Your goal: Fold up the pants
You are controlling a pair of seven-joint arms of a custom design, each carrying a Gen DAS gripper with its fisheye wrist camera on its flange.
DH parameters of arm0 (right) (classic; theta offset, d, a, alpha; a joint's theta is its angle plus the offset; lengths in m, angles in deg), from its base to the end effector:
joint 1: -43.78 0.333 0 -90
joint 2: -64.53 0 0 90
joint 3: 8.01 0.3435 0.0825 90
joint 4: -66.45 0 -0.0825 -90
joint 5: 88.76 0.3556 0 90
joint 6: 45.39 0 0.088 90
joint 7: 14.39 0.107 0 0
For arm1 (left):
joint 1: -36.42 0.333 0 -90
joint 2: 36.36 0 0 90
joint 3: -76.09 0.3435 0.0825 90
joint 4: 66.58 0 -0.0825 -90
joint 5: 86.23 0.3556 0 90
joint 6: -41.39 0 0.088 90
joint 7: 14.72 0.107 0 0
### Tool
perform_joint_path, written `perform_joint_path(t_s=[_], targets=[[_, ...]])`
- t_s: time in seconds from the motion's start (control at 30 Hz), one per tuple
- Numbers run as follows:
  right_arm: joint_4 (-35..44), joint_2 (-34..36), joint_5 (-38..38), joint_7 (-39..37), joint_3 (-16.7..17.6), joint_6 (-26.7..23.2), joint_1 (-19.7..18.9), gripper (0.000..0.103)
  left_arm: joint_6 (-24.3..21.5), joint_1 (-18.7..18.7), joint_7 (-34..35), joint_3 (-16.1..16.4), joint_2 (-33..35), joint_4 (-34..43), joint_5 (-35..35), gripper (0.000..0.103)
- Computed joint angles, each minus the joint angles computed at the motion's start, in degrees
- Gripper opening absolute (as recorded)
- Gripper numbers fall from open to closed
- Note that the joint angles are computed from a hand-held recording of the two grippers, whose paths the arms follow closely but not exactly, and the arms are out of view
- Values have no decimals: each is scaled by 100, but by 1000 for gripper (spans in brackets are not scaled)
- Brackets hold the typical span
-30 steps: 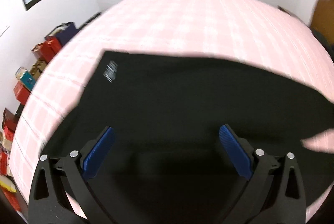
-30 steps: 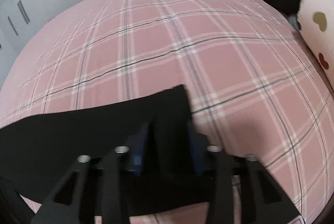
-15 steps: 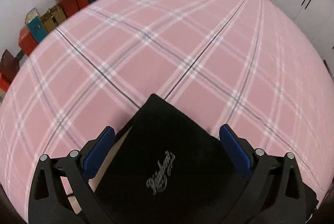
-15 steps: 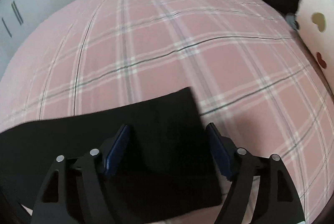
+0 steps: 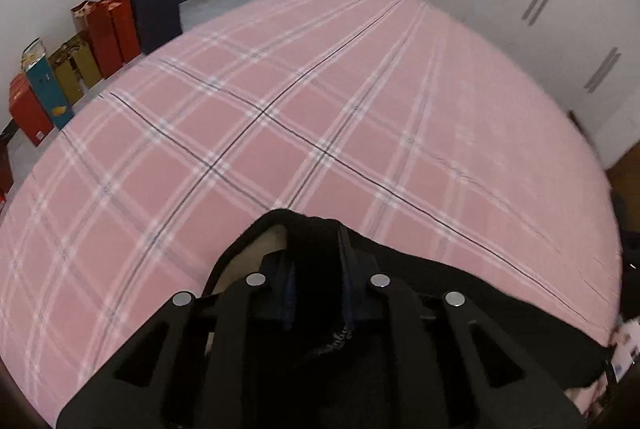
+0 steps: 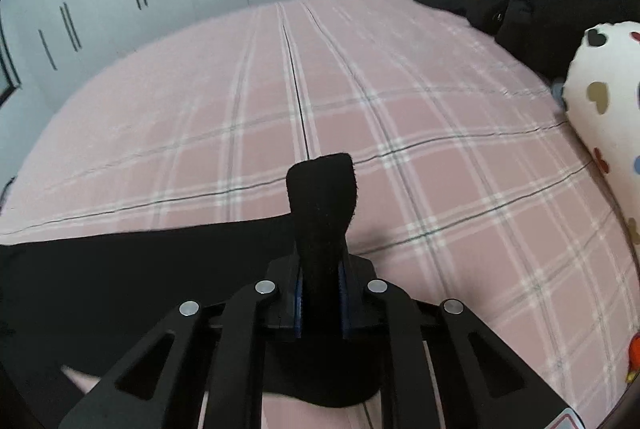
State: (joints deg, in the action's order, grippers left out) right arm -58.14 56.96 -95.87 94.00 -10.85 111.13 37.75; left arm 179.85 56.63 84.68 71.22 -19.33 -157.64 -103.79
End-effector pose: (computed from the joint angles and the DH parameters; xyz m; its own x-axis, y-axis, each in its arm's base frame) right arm 0.5209 -0.0779 0.5694 -0.3370 -0.9361 -0.1004 -0.7059 0.3218 -0.6309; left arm 0.6473 0.1844 0.5583 0.2154 -0.9491 0.2300 -0.8026 -0.3062 -0.5120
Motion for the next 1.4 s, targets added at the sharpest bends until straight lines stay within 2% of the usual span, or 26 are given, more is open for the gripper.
perform_joint_path(t_s=[0.07,0.2,0.37,0.4,0.43,0.5,0.53,0.57,0.6,0.63,0.67,0.77,0.87,1.0,1.03,1.07,1.1,1.13,1.17,1.27,1.33,1.4], targets=[[-267,-462,171,-330,-40,-41,78,11,-102,249,563,-83,-549,-452,-539,14],[-798,-1322,223,-712,102,-338,10,11,-392,295,1380,216,-1556,-1312,-1224,14],[-1604,-2264,231,-975,348,-941,-194,12,-721,162,1796,745,-2359,-2313,-1055,15],[-1722,-2362,164,-965,437,-1042,-264,15,-705,115,1860,829,-2494,-2537,-1000,16],[-1848,-2473,77,-906,542,-1193,-350,19,-662,76,1898,914,-2626,-2812,-951,23],[-2099,-2755,-53,-695,712,-1422,-491,28,-694,-3,1802,1098,-2767,-3126,-969,29],[-2245,-2953,-117,-532,794,-1497,-575,34,-629,-8,1610,1188,-2877,-3339,-1000,40],[-2391,-3184,-95,-376,823,-1533,-605,36,-518,-27,1450,1261,-2994,-3512,-1061,56],[-2496,-3394,-7,-265,794,-1597,-596,43,-377,-51,1340,1385,-3192,-3767,-1316,64],[-2571,-3566,51,-176,804,-1647,-590,46,-309,-97,1261,1482,-3306,-3900,-1471,77],[-2706,-3878,123,-31,844,-1721,-590,47,-284,-128,1121,1567,-3427,-4032,-1607,85],[-3027,-4632,443,246,921,-2014,-428,50,-470,-252,693,1791,-3573,-4268,-1999,87],[-3132,-5030,703,545,1174,-2390,-227,50,-888,-367,324,1959,-3332,-4284,-2660,87],[-3222,-5367,1025,974,1395,-2677,83,51,-1157,-343,-97,1774,-2828,-4080,-3279,87],[-3220,-5370,1103,1072,1432,-2704,161,51,-1291,-304,-293,1709,-2702,-4029,-3343,86],[-3209,-5332,1126,1125,1451,-2705,206,51,-1392,-262,-391,1670,-2608,-4018,-3533,79],[-3199,-5325,1157,1210,1492,-2705,250,52,-1478,-215,-415,1639,-2534,-4007,-3741,68],[-3183,-5260,1225,1283,1489,-2647,309,52,-1610,-172,-362,1610,-2432,-3939,-3902,31],[-3159,-5203,1261,1331,1477,-2613,356,52,-1686,-114,-397,1546,-2362,-3822,-3798,12],[-2978,-4819,1306,1352,1423,-2343,465,53,-1632,39,-200,1462,-2485,-3556,-3631,8],[-2865,-4494,1401,1367,1312,-2023,501,66,-1598,88,-16,1466,-2551,-3331,-3469,8],[-2745,-4083,1548,1408,1154,-1665,501,66,-1655,110,-17,1447,-2494,-3135,-3180,8]])
